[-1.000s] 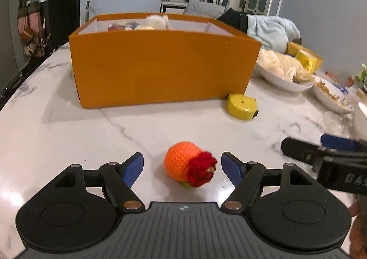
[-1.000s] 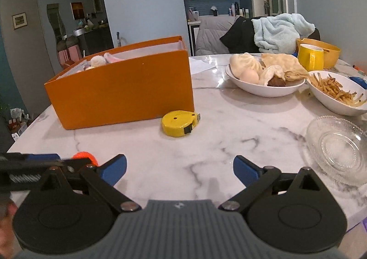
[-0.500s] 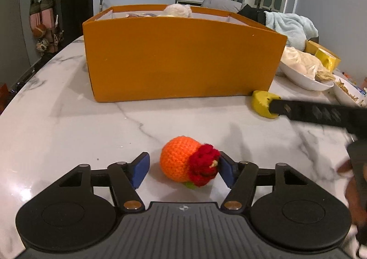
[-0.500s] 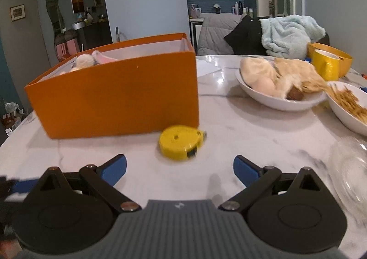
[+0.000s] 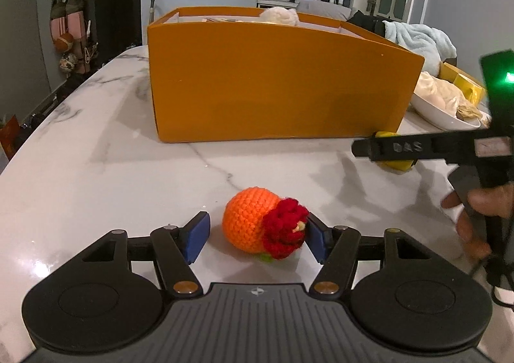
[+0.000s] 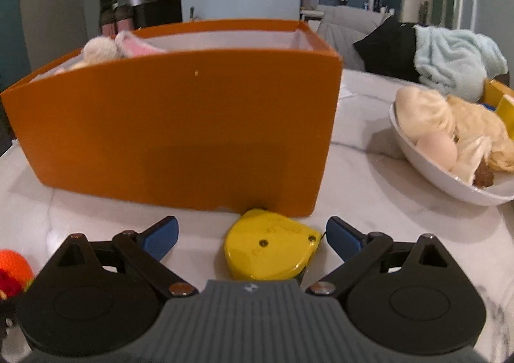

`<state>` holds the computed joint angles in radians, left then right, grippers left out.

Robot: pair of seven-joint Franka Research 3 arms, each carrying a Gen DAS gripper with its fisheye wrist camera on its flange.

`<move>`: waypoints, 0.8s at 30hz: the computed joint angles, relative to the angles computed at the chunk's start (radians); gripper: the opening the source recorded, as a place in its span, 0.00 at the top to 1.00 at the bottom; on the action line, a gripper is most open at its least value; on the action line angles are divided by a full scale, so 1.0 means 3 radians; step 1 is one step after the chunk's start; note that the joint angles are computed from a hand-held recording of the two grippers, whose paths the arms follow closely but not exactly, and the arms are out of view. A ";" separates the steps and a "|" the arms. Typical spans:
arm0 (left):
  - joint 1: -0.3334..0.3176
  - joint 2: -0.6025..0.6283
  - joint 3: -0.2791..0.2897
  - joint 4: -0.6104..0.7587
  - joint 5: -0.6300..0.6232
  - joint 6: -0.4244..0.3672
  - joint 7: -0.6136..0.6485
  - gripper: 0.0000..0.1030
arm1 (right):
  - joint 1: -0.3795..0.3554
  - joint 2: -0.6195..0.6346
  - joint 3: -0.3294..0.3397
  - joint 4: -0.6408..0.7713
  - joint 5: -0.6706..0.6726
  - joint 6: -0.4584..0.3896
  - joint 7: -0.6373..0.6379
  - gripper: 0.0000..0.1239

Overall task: Organize objects
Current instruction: 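Grasp the crocheted orange fruit with the left tool while the right tool grasps the yellow tape measure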

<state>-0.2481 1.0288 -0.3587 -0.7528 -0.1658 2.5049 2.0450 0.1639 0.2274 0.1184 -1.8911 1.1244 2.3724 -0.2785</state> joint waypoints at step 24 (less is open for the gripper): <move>0.0159 -0.0157 -0.0168 -0.0497 0.0028 0.0515 0.0343 0.24 | -0.0067 -0.0126 -0.0051 -0.0216 0.0135 -0.0276 -0.0638 0.22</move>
